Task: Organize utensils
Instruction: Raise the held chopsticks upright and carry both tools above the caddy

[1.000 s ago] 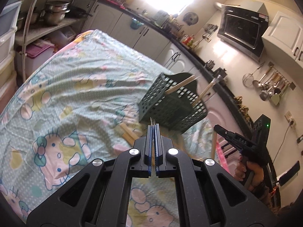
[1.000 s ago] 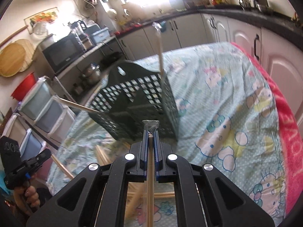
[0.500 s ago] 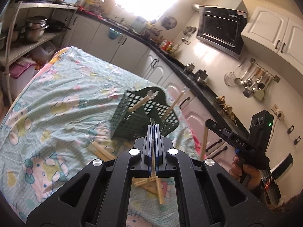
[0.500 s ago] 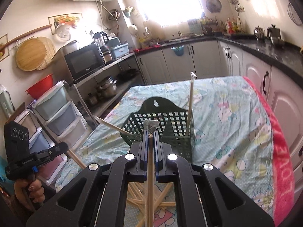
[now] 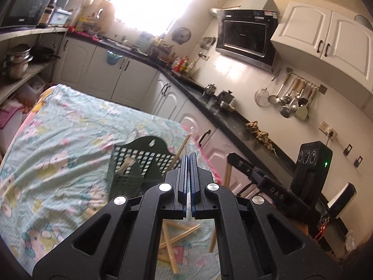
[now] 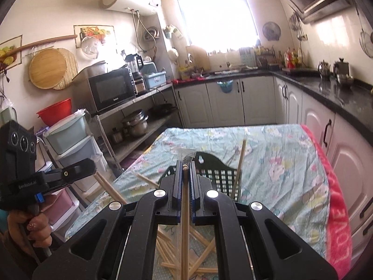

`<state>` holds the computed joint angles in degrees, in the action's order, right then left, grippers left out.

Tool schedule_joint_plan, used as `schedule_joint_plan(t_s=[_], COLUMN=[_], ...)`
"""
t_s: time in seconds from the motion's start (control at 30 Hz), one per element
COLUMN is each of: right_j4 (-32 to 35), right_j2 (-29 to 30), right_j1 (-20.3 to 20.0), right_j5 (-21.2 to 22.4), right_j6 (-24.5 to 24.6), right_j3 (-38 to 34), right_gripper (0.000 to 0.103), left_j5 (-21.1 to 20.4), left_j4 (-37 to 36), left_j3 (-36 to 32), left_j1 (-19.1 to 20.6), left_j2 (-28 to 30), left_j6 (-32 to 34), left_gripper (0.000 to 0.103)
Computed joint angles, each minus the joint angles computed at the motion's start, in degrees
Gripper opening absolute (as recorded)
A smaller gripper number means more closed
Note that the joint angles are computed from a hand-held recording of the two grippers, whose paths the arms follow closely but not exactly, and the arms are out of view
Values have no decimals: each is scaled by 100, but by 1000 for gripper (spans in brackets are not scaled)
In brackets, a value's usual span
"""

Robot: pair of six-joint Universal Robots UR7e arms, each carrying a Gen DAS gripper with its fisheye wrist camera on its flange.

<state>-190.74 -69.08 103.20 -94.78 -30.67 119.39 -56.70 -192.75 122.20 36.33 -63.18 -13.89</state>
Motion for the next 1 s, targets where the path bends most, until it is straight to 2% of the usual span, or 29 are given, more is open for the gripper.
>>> schedule_joint_plan(t_s=[0.43,1.0], right_j4=[-668,-1443], right_j2=[207,670], right_j1=[25,225], right_j5=[277,705], right_j6=[-230,-592], right_j3=[-271,-1120], right_gripper=[6,6], left_j5=[-155,-131], left_j4=[-34,60], left_j3=[-698,-1500], left_j1=[-10,93], left_j2=[326,583], left_j6=[589,1055], left_gripper=[0,0])
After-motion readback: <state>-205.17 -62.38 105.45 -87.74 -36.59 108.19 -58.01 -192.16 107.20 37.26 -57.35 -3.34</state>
